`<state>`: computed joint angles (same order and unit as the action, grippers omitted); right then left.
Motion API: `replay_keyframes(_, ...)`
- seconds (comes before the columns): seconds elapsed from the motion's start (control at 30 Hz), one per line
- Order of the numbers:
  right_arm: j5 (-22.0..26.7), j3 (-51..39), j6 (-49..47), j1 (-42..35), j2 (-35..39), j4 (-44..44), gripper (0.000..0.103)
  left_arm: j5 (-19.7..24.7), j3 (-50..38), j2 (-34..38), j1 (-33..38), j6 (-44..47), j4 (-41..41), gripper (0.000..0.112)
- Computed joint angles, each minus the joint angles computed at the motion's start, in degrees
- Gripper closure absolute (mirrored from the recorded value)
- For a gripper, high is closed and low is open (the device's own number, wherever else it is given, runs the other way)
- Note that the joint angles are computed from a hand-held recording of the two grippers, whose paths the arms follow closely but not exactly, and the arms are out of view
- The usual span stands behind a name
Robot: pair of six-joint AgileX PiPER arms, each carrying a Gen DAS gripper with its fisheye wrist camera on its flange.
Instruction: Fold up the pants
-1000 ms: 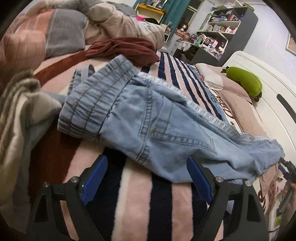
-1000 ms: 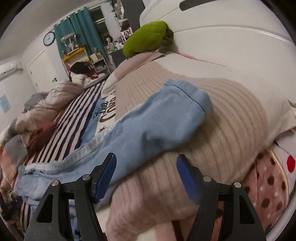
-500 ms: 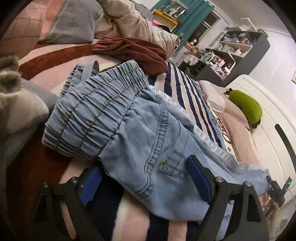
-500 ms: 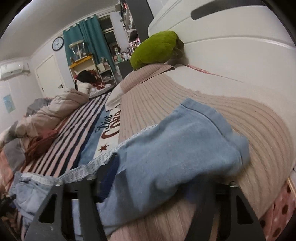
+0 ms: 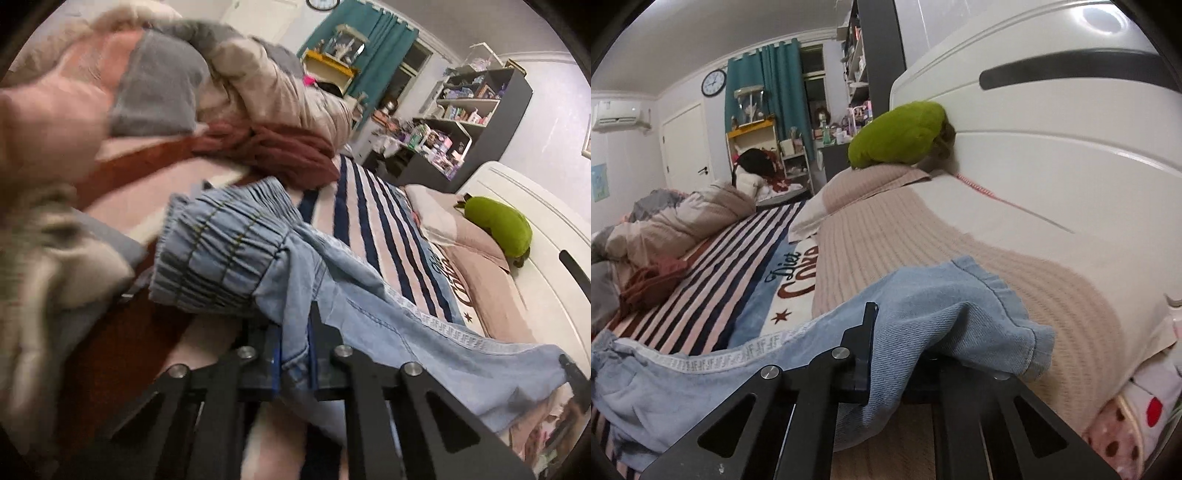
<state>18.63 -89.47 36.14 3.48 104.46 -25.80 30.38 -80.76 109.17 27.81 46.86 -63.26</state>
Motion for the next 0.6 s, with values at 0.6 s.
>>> replay_keyframes(0.6,4.1,14.8,-11.3,-5.0,-13.9,9.4,0.099,7.0,18.6,-14.3,6.6,6.7,2.7,0.097)
